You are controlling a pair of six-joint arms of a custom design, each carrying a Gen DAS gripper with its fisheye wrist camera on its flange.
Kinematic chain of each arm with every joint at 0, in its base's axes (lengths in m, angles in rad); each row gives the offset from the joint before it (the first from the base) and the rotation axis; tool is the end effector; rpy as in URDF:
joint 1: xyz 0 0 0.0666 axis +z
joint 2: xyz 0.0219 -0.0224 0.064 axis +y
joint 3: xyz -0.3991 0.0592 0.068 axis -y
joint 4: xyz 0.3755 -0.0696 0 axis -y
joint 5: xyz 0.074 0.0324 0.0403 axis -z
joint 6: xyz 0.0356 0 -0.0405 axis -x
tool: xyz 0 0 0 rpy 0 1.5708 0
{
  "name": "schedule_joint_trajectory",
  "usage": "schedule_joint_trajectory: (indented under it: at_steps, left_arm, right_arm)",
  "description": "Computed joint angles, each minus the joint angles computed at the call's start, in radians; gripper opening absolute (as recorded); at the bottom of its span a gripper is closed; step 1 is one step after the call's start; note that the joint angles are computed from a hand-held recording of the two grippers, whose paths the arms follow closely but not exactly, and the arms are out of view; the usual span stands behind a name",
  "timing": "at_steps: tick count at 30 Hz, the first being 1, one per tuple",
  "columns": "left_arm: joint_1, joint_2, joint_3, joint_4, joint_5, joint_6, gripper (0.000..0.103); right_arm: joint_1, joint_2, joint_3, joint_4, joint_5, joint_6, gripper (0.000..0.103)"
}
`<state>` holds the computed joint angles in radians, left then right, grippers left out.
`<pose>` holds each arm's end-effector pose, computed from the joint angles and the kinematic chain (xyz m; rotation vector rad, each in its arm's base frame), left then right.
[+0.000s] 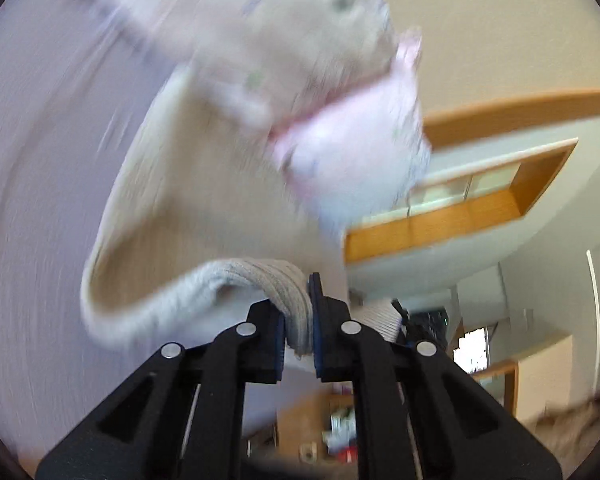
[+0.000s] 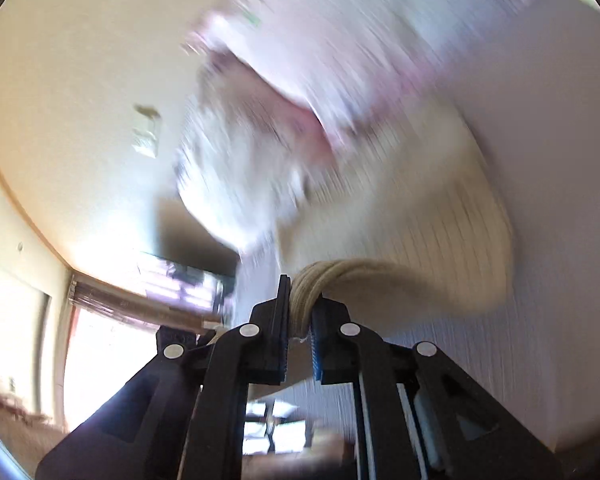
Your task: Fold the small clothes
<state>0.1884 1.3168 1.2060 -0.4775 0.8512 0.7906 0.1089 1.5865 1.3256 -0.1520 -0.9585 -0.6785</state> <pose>0.4389 0.0560 0.4382 -0.5454 2.1220 -1.2596 0.5390 0.0878 0.3936 -0.0888 2.0800 1.4403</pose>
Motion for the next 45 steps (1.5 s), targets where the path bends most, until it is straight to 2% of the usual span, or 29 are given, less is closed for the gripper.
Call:
schedule_joint_trajectory:
  at_steps: [2,3,4,5,6,7,8,9,10,12,14,19,22,25,27,28,29,30,34,36,39,41,42,43,44,45]
  left_arm:
    - [-0.006,0.095,0.115,0.010,-0.123,0.022,0.015]
    - [-0.014,0.145,0.180,-0.019,-0.208,0.018,0.017]
    - [-0.025,0.206,0.256,-0.063,-0.289,0.027,0.034]
    - [-0.026,0.244,0.299,-0.099,-0.322,0.033,0.057]
    - [-0.029,0.280,0.341,-0.146,-0.356,0.045,0.063]
    - [-0.029,0.301,0.359,-0.167,-0.361,0.076,0.063]
    - [-0.024,0.309,0.355,-0.161,-0.335,0.093,0.067]
    - [-0.016,0.298,0.327,-0.161,-0.311,0.073,0.069]
    - [-0.014,0.303,0.331,-0.211,-0.320,0.006,0.073]
    - [-0.009,0.329,0.357,-0.315,-0.321,-0.099,0.074]
    - [0.016,0.348,0.353,-0.390,-0.276,-0.166,0.074]
    - [0.028,0.417,0.381,-0.437,-0.203,-0.243,0.074]
    - [0.026,0.454,0.393,-0.451,-0.147,-0.271,0.073]
    - [0.028,0.463,0.372,-0.368,-0.073,-0.224,0.074]
    - [0.025,0.464,0.358,-0.315,-0.047,-0.177,0.070]
    - [0.022,0.465,0.346,-0.301,-0.031,-0.152,0.052]
    - [0.020,0.471,0.344,-0.318,-0.026,-0.143,0.023]
    - [0.015,0.471,0.332,-0.308,-0.027,-0.116,0.024]
    - [-0.006,0.384,0.231,-0.071,-0.002,0.123,0.019]
    - [-0.055,0.359,0.254,-0.015,-0.006,0.182,0.019]
    - [-0.177,0.376,0.369,0.065,-0.003,0.258,0.018]
    - [-0.276,0.423,0.446,0.185,-0.014,0.369,0.019]
    - [-0.324,0.457,0.494,0.197,-0.042,0.404,0.022]
    - [-0.386,0.520,0.570,0.207,-0.056,0.443,0.033]
    - [-0.410,0.553,0.602,0.227,-0.037,0.466,0.039]
    - [-0.436,0.596,0.646,0.229,0.005,0.499,0.039]
  right_arm:
    - [0.032,0.108,0.209,-0.081,0.156,0.019,0.009]
    - [0.036,0.153,0.282,-0.131,0.211,0.015,0.012]
    - [0.045,0.195,0.354,-0.198,0.275,0.011,0.023]
    - [0.059,0.234,0.426,-0.283,0.359,0.008,0.030]
    - [0.068,0.249,0.451,-0.322,0.412,-0.016,0.041]
    - [0.071,0.245,0.438,-0.310,0.415,-0.050,0.043]
    - [0.076,0.218,0.378,-0.249,0.396,-0.076,0.046]
    - [0.082,0.196,0.341,-0.238,0.401,-0.050,0.058]
    - [0.095,0.176,0.311,-0.250,0.428,-0.008,0.065]
    - [0.110,0.146,0.250,-0.281,0.451,0.054,0.065]
    - [0.112,0.127,0.187,-0.281,0.430,0.038,0.065]
    - [0.125,0.077,0.054,-0.213,0.424,-0.056,0.065]
    - [0.157,0.050,0.004,-0.188,0.466,-0.093,0.065]
    - [0.167,0.024,-0.030,-0.176,0.485,-0.105,0.065]
    - [0.172,0.020,-0.038,-0.183,0.492,-0.095,0.065]
    - [0.169,0.022,-0.039,-0.191,0.483,-0.088,0.065]
    - [0.166,0.025,-0.039,-0.196,0.474,-0.083,0.065]
    - [0.158,0.032,-0.035,-0.204,0.458,-0.074,0.065]
    - [0.116,0.045,-0.025,-0.221,0.400,-0.019,0.065]
    - [0.086,0.047,-0.011,-0.247,0.377,0.029,0.065]
    - [0.041,0.032,-0.015,-0.242,0.356,0.065,0.065]
    - [0.006,0.029,-0.009,-0.230,0.343,0.079,0.065]
    - [-0.014,0.032,-0.001,-0.230,0.339,0.086,0.065]
    - [-0.028,0.037,0.007,-0.237,0.336,0.092,0.065]
    - [-0.039,0.043,0.018,-0.252,0.338,0.099,0.065]
    - [-0.055,0.051,0.030,-0.267,0.332,0.102,0.065]
